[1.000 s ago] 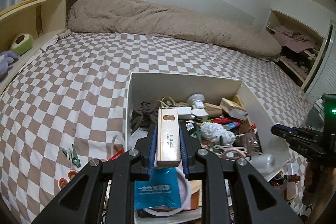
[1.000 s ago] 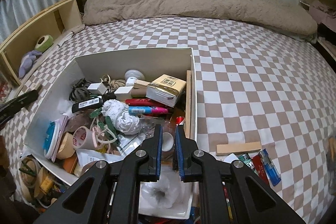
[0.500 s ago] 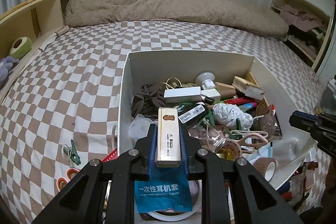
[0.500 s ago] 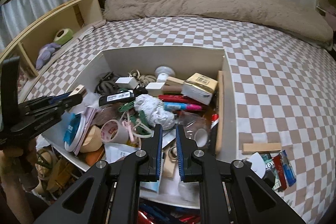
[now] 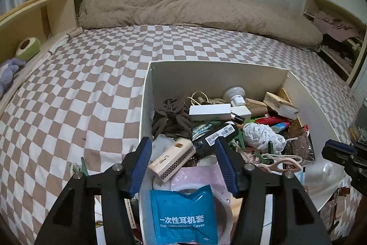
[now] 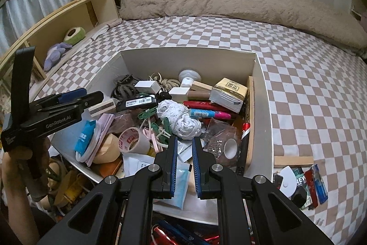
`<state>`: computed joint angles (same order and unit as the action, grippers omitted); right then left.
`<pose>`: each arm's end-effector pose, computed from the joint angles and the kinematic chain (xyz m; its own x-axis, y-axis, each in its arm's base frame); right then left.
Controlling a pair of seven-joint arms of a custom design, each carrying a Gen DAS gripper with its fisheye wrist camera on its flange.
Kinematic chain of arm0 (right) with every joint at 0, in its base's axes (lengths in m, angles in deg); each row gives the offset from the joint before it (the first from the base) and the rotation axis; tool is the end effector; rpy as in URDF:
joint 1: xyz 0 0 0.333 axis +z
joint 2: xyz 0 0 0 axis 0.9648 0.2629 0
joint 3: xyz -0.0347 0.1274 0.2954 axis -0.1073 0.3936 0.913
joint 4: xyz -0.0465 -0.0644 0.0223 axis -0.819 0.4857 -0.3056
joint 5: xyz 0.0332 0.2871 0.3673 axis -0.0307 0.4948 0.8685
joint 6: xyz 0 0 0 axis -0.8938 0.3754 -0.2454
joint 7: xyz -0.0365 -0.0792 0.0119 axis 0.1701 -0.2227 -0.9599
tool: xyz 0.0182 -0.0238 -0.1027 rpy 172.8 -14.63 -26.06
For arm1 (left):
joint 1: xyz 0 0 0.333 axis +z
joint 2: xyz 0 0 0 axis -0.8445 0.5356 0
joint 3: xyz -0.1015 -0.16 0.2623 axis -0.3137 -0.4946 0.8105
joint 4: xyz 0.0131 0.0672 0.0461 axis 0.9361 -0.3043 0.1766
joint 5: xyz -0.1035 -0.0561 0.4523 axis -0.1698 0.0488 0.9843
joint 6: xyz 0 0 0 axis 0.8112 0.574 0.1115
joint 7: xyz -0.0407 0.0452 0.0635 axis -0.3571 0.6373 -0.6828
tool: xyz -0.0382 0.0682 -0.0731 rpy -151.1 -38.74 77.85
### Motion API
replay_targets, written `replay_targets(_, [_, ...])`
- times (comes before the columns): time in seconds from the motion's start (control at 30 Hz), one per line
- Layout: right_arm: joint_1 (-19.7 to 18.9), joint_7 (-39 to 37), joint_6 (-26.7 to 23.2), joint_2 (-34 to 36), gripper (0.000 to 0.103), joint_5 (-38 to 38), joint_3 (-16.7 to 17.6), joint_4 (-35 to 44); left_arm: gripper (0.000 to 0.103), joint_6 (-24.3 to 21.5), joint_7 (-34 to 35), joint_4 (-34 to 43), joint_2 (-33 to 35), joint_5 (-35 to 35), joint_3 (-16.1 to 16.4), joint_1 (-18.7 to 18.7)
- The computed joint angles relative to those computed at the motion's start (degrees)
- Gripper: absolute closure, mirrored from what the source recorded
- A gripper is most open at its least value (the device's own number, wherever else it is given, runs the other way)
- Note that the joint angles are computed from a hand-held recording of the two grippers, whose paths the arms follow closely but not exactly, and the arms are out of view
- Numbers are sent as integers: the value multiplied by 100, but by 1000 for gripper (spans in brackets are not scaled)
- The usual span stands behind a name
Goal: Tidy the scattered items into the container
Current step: 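Lower the white box into the shoe box and open the left tool, then move the left tool to the orange scissors while the right tool approaches the lighters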
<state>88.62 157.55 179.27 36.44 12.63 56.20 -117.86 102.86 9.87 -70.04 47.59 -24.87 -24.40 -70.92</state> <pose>0.6737 0.2424 0.4227 0.4218 -0.8978 -0.1266 -0.7285 -0.2524 -0.6369 0.6815 -0.2644 0.4807 -0.0460 -0.9967 0.0672 -0.7161 -0.0140 -0.6978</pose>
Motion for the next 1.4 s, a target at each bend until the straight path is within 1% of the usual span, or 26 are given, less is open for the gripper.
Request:
replay_targets(0.33, [-66,-159,57,-64,90,273,60,-52,46,103,15,-169,-194,-104,-53,34])
replay_targets(0.37, [-71,-186,76,-78,90,316,66,-65,43,127,11,-202,-231,-111,-60,38])
replay_targets(0.4, [-76,-213,92,-91,90,357,70,-76,37,166,-13,-243,-275,-106,-63,42])
replay_targets(0.47, [-81,-263,113,-116,90,433,77,-96,31,262,-101,-323,-357,-69,-61,53])
replay_targets(0.57, [-73,-290,141,-148,90,501,67,-125,30,362,-127,-416,-461,-123,-98,95])
replay_targets(0.6, [-67,-283,153,-155,90,508,60,-135,28,376,-123,-443,-494,-146,-114,106])
replay_targets(0.63, [-63,-272,159,-158,90,515,53,-140,25,375,-146,-461,-520,-134,-121,108])
replay_targets(0.67, [-60,-262,162,-160,90,519,46,-145,17,367,-245,-484,-552,-39,-113,95])
replay_targets(0.7, [-55,-245,168,-163,90,513,38,-152,13,362,-349,-506,-581,65,-108,86])
replay_targets(0.77, [-44,-204,187,-165,90,481,20,-165,12,354,-460,-543,-629,186,-124,90])
replay_targets(0.83, [-43,-175,200,-168,90,470,13,-178,7,310,-391,-564,-662,112,-172,120])
replay_targets(0.9, [-24,-79,195,-163,90,392,-16,-179,0,298,-449,-579,-684,172,-184,128])
replay_targets(0.93, [1,9,238,-167,89,303,-45,-199,0,293,-495,-593,-699,221,-187,128])
replay_targets(0.97, [33,106,322,-176,86,184,-78,-233,0,279,-484,-607,-715,200,-203,136])
replay_targets(1.0, [74,238,416,-193,63,23,-122,-273,0,272,-442,-620,-727,144,-221,148])
replay_targets(1.03, [102,359,502,-212,28,-112,-153,-312,0,266,-399,-631,-737,91,-236,157])
replay_targets(1.07, [124,464,647,-241,16,-216,-170,-374,0,260,-397,-645,-752,89,-243,160])
replay_targets(1.1, [139,557,814,-275,11,-308,-181,-439,0,252,-438,-665,-773,144,-242,158])
replay_targets(1.2, [124,722,1046,-344,9,-482,-166,-529,0,203,-568,-695,-820,328,-251,155])
replay_targets(1.23, [133,793,1172,-354,0,-559,-179,-568,0,182,-551,-695,-826,321,-264,160])
replay_targets(1.3, [227,1117,1336,-362,0,-929,-307,-624,0,154,-543,-704,-846,330,-282,165])
replay_targets(1.4, [242,1433,1337,-352,0,-1248,-364,-631,0,123,-611,-722,-881,445,-297,166])
